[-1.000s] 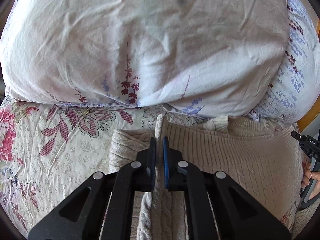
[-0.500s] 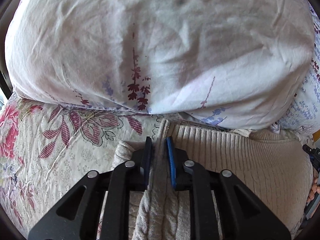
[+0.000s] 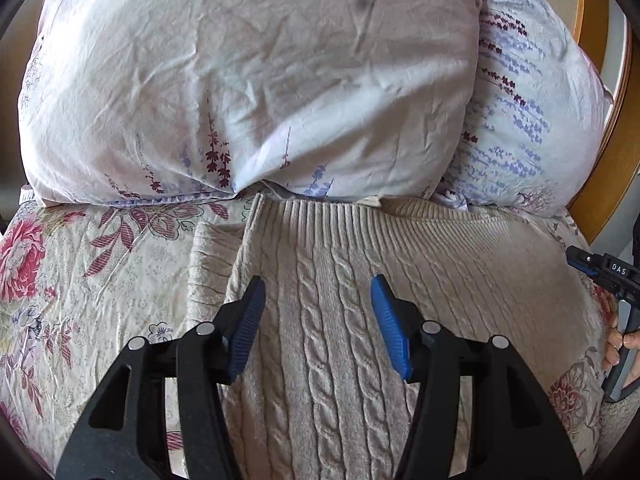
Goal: Fold small clothes
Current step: 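Open both grippers and release the folded hem near the collar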
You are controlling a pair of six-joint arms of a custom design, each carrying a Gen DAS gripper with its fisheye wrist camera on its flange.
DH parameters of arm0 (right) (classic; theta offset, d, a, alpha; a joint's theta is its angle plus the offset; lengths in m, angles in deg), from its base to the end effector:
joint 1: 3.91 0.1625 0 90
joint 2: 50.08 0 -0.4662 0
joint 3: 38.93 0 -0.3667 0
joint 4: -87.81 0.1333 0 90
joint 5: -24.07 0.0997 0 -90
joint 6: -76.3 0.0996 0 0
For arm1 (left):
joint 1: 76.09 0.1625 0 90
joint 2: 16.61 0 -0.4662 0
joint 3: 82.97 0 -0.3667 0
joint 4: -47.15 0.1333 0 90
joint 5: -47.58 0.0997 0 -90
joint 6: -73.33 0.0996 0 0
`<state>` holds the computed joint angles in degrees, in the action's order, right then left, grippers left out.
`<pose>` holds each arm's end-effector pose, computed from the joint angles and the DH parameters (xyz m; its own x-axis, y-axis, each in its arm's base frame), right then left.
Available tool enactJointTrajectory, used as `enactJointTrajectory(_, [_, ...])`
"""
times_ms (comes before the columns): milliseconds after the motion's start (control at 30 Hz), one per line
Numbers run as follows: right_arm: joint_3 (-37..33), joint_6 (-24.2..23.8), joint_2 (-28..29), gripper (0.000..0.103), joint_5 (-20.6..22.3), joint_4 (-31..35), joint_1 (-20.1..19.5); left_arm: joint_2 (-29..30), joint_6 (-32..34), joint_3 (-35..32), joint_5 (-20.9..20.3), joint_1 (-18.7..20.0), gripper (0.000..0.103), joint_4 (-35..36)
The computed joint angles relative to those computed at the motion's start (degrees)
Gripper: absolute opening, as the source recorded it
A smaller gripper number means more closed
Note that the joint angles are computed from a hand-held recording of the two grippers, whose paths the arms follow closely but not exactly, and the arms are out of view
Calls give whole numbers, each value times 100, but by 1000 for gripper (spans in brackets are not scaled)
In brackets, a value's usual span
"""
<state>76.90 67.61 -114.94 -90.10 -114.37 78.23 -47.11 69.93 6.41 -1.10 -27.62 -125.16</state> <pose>0.0155 -0.5641 0.3433 -0.8548 0.4026 0.3273 -0.0640 0.5442 -0.8365 -0.3233 -0.6653 0.0562 -0.7711 0.2601 -0.5812 0.5636 0.7035 -0.4329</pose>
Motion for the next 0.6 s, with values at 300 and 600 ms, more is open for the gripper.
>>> enactJointTrajectory(300, [-240, -203, 490, 47, -1253, -215, 196, 186, -232, -67, 830, -33, 73, 520])
enactJointTrajectory(600, [-132, -179, 544, 48, -1591, -461, 270, 129, -674, -134, 598, 122, 88, 726])
